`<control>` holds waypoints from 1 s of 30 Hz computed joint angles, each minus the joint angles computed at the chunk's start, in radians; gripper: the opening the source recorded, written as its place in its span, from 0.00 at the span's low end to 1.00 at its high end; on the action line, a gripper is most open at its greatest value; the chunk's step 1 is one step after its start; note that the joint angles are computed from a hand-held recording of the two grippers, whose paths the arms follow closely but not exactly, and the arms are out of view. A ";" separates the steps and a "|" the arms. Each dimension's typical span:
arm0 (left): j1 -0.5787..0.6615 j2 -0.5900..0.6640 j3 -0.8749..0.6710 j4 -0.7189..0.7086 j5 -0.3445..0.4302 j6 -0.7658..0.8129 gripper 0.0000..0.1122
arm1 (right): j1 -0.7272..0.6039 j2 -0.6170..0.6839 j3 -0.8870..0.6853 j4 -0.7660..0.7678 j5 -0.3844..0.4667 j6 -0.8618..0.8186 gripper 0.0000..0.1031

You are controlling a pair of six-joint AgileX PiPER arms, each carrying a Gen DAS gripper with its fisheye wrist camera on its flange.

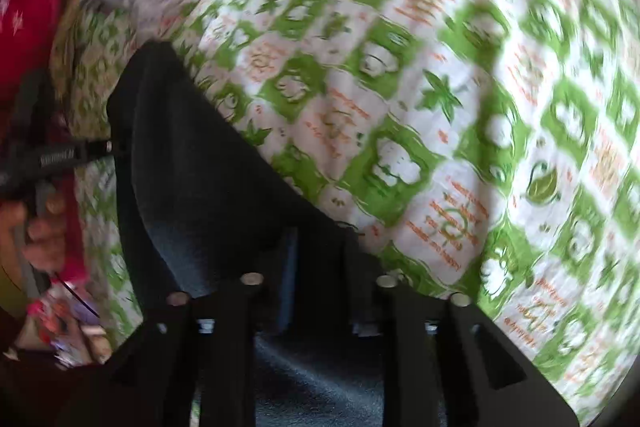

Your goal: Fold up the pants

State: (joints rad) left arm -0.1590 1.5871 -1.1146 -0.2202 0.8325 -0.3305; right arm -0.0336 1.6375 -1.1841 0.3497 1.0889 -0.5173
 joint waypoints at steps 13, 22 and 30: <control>0.076 -0.214 0.055 -0.225 -0.022 0.395 0.14 | 0.098 -0.191 0.074 -0.205 -0.207 0.222 0.08; -0.064 -0.061 0.062 0.126 -0.083 0.261 0.19 | 0.215 -0.057 0.027 -0.395 -0.178 0.601 0.18; -0.022 -0.127 0.014 0.149 -0.029 0.236 0.43 | 0.237 -0.164 0.006 -0.506 -0.047 0.747 0.42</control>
State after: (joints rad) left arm -0.1806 1.4601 -1.1003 -0.0712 0.8039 -0.0945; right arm 0.2034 1.4732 -1.1786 -0.1565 1.0418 0.2301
